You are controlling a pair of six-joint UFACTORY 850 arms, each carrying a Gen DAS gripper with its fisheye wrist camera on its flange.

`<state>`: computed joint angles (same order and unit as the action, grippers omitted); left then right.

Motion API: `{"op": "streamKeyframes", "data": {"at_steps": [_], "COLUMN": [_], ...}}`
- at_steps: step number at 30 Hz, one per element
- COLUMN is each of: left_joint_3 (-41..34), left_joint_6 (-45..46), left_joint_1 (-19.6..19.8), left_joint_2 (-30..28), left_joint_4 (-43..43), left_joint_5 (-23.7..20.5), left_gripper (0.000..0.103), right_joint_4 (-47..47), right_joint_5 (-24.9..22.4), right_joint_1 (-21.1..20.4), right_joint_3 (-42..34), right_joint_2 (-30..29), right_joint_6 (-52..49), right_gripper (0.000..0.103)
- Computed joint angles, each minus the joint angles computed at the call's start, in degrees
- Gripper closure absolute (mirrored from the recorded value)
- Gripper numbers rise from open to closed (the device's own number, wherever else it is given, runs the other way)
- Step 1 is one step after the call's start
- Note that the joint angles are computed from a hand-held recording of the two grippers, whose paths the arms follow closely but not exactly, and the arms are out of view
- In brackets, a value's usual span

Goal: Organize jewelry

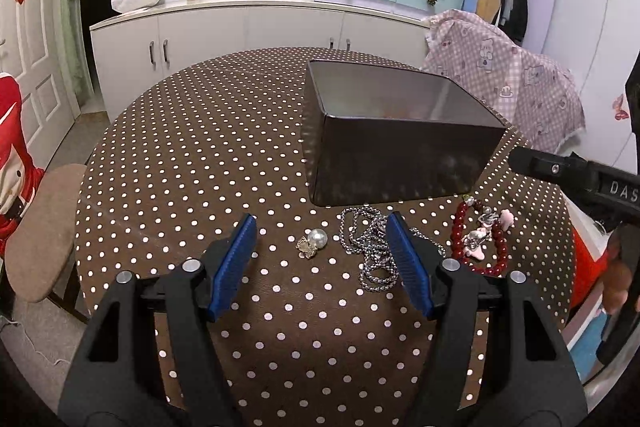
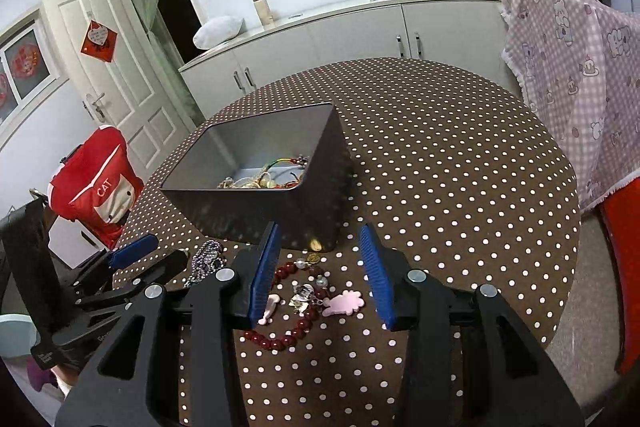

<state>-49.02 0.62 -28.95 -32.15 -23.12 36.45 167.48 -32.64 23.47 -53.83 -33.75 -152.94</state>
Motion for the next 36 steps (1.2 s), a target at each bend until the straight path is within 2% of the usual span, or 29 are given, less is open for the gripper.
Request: {"op": "streamKeyframes", "data": {"at_steps": [1,3,4,6,8,10,13,16,27,32,36], "left_joint_3": [-0.13,-0.68,-0.89,-1.13,-0.80,-0.86,-0.52,-0.14,2.33,3.50,3.80], "left_joint_6": [0.30,0.28,0.09,-0.09,0.16,3.04,2.06,-1.14,-4.62,-6.84,-7.98], "left_joint_1": [-0.01,0.13,0.22,0.31,0.23,-0.22,-0.11,0.49,0.89,1.35,1.94], "left_joint_2": [-0.12,-0.61,-0.81,-1.21,-1.13,-1.33,-1.33,-1.19,-0.21,0.25,0.14], "left_joint_4": [-0.16,-0.22,-0.12,-0.20,0.27,-1.88,-1.47,0.97,2.55,4.36,6.81], "left_joint_5": [-0.14,-1.10,-1.49,-1.85,-1.14,-0.95,-0.16,0.20,4.63,6.43,6.39], "left_gripper": [0.051,0.060,0.067,0.071,0.081,0.085,0.088,0.088,0.088,0.088,0.088], "right_joint_4": [0.06,0.04,0.02,-0.12,-0.34,-0.61,-2.01,-8.73,-13.39,-13.83,-5.53], "right_joint_5": [0.05,0.20,0.28,0.46,0.54,0.64,0.14,-0.60,3.72,7.48,10.16], "right_joint_1": [-0.07,-0.18,-0.18,-0.16,-0.09,0.04,0.46,0.70,4.94,6.67,8.07], "right_joint_3": [-0.06,-0.15,-0.19,-0.32,-0.41,-0.60,-0.62,-1.12,-5.58,-9.30,-11.33], "right_joint_2": [-0.06,-0.11,-0.11,-0.15,-0.25,-0.40,-0.51,-0.95,-4.27,-6.47,-7.88], "right_joint_6": [0.03,0.13,0.18,0.32,0.44,0.66,1.45,5.86,4.49,3.79,-5.13], "right_gripper": [0.064,0.064,0.064,0.064,0.064,0.064,0.064,0.064,0.064,0.067,0.070]}}
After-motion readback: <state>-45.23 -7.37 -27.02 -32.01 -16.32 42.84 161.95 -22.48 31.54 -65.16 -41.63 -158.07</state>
